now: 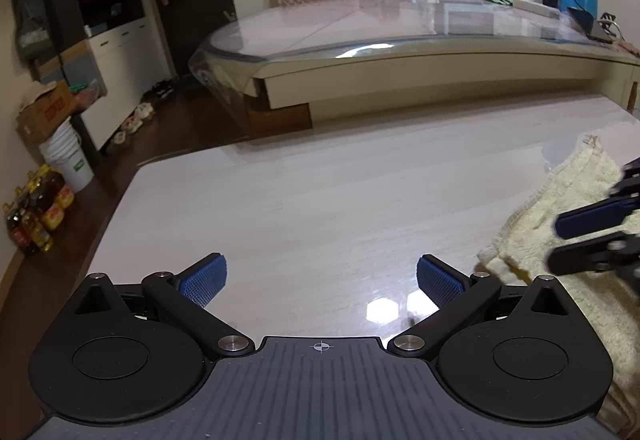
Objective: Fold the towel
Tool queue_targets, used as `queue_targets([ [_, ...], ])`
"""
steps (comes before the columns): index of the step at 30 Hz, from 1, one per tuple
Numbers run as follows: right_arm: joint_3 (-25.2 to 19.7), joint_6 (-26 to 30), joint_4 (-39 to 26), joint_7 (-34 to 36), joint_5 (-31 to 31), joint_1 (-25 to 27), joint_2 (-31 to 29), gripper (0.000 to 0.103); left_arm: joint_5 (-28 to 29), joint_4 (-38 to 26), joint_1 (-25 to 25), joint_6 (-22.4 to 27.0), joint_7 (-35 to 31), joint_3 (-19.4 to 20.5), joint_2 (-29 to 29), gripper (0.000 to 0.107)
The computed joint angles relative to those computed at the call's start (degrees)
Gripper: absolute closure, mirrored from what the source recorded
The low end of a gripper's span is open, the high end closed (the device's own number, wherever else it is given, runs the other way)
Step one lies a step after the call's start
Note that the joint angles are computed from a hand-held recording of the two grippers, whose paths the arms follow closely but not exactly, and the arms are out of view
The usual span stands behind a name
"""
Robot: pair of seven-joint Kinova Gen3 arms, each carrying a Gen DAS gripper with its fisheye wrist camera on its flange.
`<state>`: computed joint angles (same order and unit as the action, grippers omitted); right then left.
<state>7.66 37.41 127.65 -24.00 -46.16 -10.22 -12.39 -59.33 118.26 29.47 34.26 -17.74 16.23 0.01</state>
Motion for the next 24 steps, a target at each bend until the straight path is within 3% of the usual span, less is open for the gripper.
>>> queue_targets([
  [5,-3.4,-3.7,-0.2,-6.2,3.9,-0.7,1.1,0.075,0.7,0.4,3.6,-2.7,-1.1,-5.0,-0.1,0.004],
  [8,-2.4,-4.4,-0.1,-7.2,4.5,-1.6,1.0,0.097,1.4,0.7,2.7,-5.8,-3.5,-5.0,-0.1,0.004],
  [11,-0.3,-3.8,0.2,-5.7,3.3,-1.7,-0.1,0.098,4.6,0.3,2.0,-10.2,-10.4,-5.6,0.1,0.004],
  [15,4.8,-1.0,0.8,-2.0,-0.1,-0.9,-2.5,0.098,10.6,-0.4,-6.7,-16.2,-19.8,1.8,1.1,0.004],
  [18,8.8,0.8,2.1,-0.4,-1.9,1.3,-6.2,0.098,12.6,-2.9,-8.5,-15.2,-26.8,5.2,4.1,0.004],
  [20,12.4,1.4,2.8,0.1,-2.4,2.0,-9.0,0.098,13.5,-5.0,-4.9,-12.8,-30.6,2.9,6.2,0.004],
  [24,20.7,4.0,2.8,1.8,-3.7,3.4,-11.5,0.098,12.2,-6.5,4.3,-12.8,-30.9,-6.5,8.2,0.004],
])
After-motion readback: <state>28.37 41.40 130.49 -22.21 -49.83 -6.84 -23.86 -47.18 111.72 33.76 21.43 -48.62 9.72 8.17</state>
